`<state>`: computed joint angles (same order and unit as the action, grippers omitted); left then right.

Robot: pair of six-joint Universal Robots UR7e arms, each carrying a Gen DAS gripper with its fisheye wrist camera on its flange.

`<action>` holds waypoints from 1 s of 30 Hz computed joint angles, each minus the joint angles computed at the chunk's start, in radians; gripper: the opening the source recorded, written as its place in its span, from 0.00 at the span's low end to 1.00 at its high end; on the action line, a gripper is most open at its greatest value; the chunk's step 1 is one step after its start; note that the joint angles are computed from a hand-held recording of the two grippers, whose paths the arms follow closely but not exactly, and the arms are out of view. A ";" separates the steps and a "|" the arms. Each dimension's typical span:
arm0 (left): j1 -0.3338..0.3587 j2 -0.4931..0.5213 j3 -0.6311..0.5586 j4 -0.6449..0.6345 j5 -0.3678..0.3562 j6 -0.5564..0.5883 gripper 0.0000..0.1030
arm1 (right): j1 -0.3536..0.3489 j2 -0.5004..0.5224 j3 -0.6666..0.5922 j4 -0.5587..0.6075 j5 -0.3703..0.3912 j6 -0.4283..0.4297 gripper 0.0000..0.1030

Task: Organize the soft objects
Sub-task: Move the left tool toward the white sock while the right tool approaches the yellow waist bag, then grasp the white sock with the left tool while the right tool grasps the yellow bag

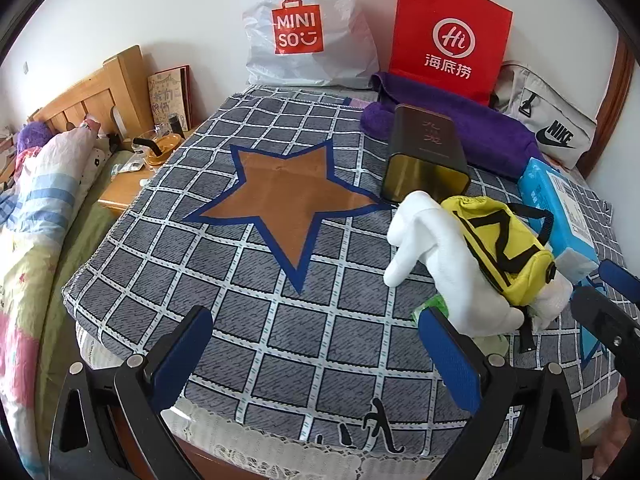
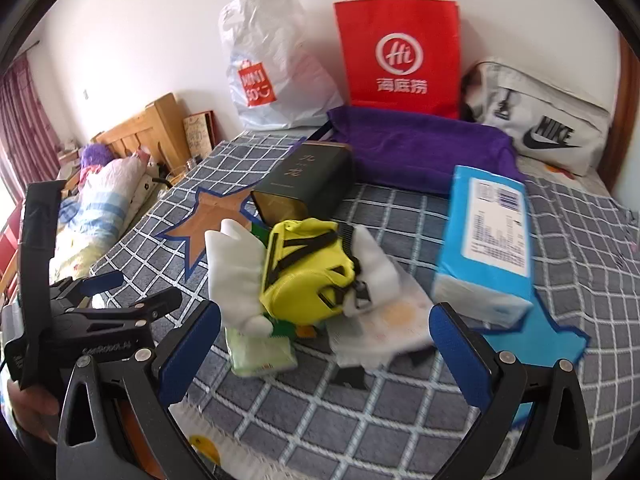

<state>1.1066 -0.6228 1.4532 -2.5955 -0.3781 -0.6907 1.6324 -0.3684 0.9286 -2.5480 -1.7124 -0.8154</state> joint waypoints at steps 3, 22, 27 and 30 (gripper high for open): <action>0.008 -0.011 0.018 -0.048 -0.012 0.022 1.00 | 0.013 0.068 -0.094 0.046 -0.039 -0.011 1.00; 0.066 -0.018 0.035 -0.209 -0.157 0.129 1.00 | 0.049 0.290 -0.388 0.100 -0.249 -0.121 0.90; 0.071 -0.014 0.021 -0.198 -0.167 0.129 1.00 | 0.033 0.247 -0.358 0.127 -0.188 -0.095 0.71; 0.071 -0.006 0.009 -0.207 -0.173 0.150 1.00 | 0.023 0.216 -0.337 0.152 -0.146 -0.072 0.68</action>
<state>1.1773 -0.6287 1.4622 -2.8026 -0.5508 -0.5410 1.6557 -0.1527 0.5919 -2.3958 -1.8587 -0.8872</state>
